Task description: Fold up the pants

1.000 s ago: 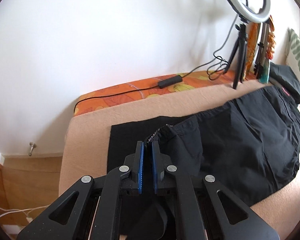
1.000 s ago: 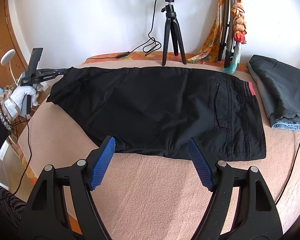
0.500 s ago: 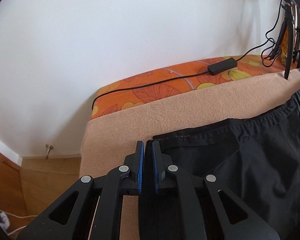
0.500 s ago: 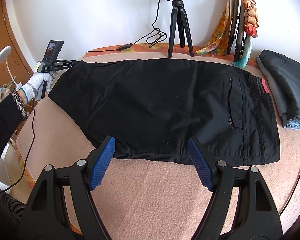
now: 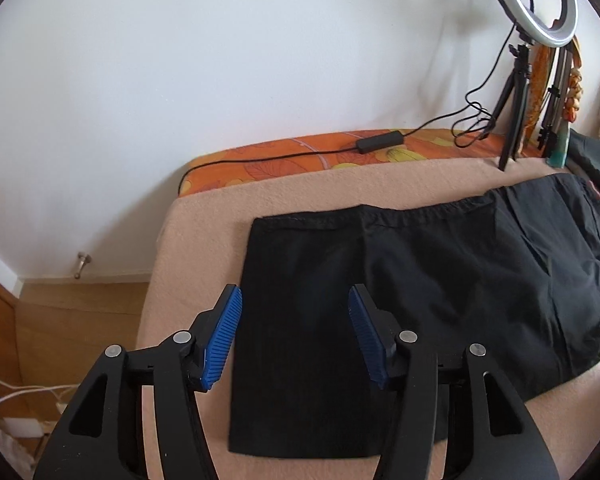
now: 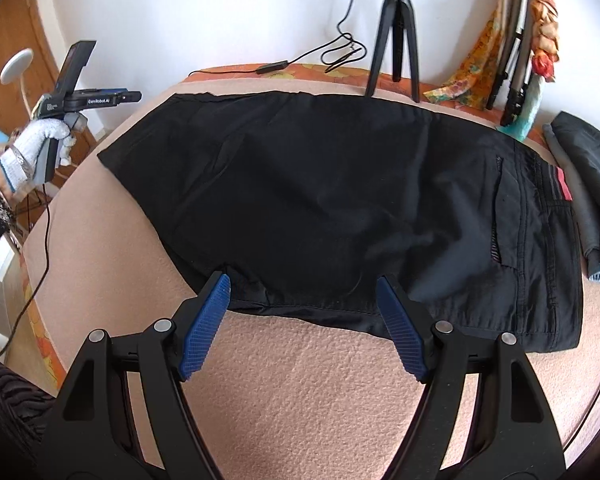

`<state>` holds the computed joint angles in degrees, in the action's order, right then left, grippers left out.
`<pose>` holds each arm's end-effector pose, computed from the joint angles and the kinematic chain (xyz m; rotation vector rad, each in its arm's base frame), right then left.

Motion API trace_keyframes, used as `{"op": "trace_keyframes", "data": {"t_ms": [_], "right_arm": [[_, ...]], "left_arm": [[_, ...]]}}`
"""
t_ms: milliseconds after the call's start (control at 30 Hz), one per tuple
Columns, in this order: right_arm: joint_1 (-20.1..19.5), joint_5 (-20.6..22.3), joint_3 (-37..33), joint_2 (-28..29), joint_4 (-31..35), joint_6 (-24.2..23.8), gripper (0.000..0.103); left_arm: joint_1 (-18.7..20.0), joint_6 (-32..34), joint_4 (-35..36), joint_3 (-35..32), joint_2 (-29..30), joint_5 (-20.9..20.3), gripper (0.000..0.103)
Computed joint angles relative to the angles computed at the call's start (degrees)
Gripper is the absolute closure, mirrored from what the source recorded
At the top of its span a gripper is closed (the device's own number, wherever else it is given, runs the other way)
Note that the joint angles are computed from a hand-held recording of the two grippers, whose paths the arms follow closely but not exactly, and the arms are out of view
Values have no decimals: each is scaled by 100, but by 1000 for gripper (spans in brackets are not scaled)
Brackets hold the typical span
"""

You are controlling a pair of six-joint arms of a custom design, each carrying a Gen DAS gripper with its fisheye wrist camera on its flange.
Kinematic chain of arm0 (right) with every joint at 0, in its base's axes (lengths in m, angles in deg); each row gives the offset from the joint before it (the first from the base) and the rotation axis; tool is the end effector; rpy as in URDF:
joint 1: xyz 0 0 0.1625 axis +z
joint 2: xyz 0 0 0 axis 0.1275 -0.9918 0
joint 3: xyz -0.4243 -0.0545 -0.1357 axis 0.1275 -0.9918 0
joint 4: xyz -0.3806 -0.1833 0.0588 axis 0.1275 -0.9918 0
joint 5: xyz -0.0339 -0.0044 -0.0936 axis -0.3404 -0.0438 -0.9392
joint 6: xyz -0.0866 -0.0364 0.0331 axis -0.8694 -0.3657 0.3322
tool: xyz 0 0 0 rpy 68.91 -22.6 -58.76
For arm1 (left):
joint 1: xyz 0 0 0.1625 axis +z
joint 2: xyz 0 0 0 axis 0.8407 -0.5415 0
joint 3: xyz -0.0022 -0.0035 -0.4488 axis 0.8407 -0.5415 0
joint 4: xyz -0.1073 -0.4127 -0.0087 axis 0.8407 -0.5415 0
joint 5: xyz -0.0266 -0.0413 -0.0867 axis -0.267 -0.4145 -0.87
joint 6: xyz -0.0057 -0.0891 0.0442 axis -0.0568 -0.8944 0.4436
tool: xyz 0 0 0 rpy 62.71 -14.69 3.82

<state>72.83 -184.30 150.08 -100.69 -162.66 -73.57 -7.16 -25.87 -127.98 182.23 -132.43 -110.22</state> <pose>0.0146 -0.5067 0.3418 0.5661 -2.3703 0.6764 -0.2943 -0.6667 0.1153 0.7748 2.3006 -0.6573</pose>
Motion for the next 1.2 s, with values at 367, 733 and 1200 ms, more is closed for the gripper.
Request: {"op": "trace_keyframes", "data": {"t_ms": [367,733,1200], "right_arm": [[451,-836,177,936,-1532,-1393,26],[642,-1255,217,1462,-2394,-2471,88],[475,-759,283,650,-1065,-1463,88]], "left_arm": [[-131,-2271,-141,1299,-818,-1431,34],[263,-3827,-988,1831,-947,-1928,34],[362,-4759,-2500,1850,-542,-1746,33]]}}
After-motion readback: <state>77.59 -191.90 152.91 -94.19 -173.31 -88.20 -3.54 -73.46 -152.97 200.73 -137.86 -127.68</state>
